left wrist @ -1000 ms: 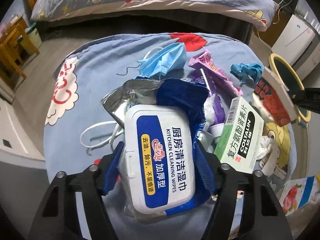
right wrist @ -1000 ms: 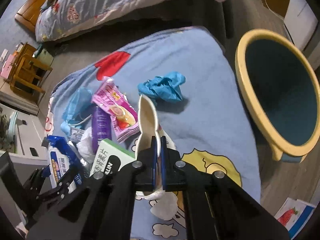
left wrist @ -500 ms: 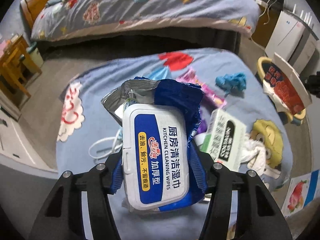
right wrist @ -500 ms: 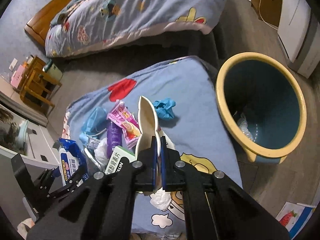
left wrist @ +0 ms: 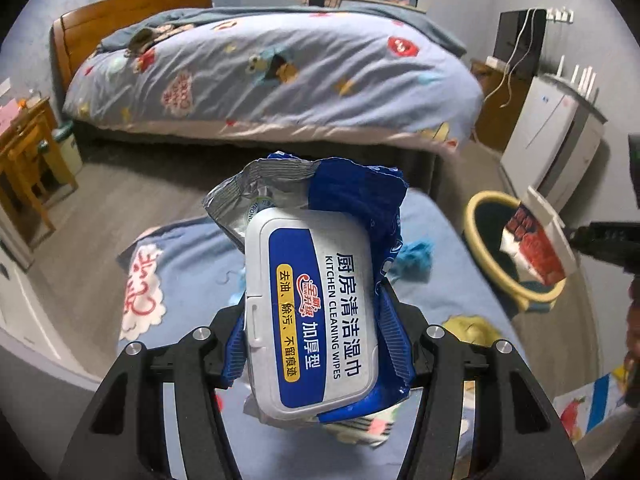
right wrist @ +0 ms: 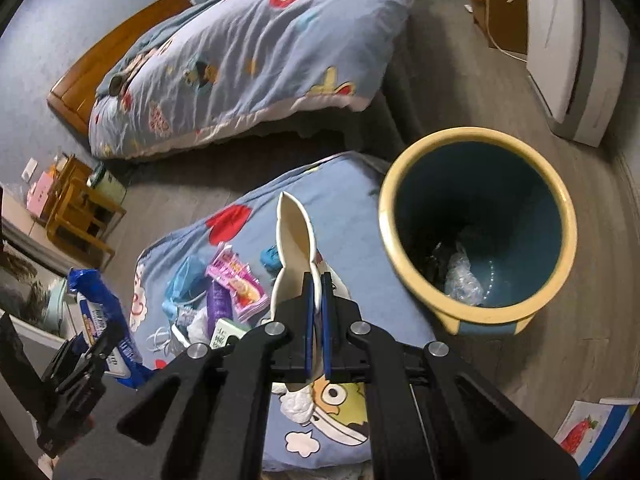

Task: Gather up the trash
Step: 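Carry the wipes pack and wrapper over the bin and open both tools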

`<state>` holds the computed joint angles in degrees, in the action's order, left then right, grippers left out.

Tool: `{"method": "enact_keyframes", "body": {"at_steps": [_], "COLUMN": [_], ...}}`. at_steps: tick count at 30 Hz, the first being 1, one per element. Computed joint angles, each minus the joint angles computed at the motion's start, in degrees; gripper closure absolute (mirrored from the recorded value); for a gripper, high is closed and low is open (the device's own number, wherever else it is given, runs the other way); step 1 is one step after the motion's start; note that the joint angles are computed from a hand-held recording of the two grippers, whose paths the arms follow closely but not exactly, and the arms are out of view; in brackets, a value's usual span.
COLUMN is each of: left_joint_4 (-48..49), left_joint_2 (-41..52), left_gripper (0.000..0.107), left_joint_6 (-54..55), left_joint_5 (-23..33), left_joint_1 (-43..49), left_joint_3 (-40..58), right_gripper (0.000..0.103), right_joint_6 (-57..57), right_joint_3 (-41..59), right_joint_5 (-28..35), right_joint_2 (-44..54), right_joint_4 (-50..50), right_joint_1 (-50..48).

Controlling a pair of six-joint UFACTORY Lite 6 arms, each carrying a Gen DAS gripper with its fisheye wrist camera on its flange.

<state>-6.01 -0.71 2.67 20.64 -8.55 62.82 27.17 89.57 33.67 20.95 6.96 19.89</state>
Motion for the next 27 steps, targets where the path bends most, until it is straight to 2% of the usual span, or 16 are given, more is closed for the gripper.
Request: {"method": "enact_keyframes", "body": {"at_steps": [7,12,21,27], "left_joint_4": [1.32,0.98,-0.19,0.27], "left_joint_2": [0.59,4.92,20.70,35.79], "left_gripper": [0.049,0.049,0.048,0.048], "left_joint_6": [-3.63,-4.99,-6.54,-5.76], "left_joint_5": [0.22,1.33,3.70,6.92], "left_joint_1": [-6.14,-11.06,-19.66,-24.43], "left_joint_3": [4.12,9.86,26.78,43.21], "right_gripper": [0.100,0.100,0.100,0.100], "right_joint_6": [-5.02,-12.29,-27.03,-30.20], "right_joint_3": [-4.09,-5.58,-9.24,-11.04], "right_joint_5": [-2.61,-3.83,-4.34,-5.01], "right_joint_2": [-3.08,-4.20,-3.53,-0.31], "right_joint_4": [5.02,11.78,23.74,26.21], "right_joint_1": [-5.91,-11.12,-22.69,-27.66]}}
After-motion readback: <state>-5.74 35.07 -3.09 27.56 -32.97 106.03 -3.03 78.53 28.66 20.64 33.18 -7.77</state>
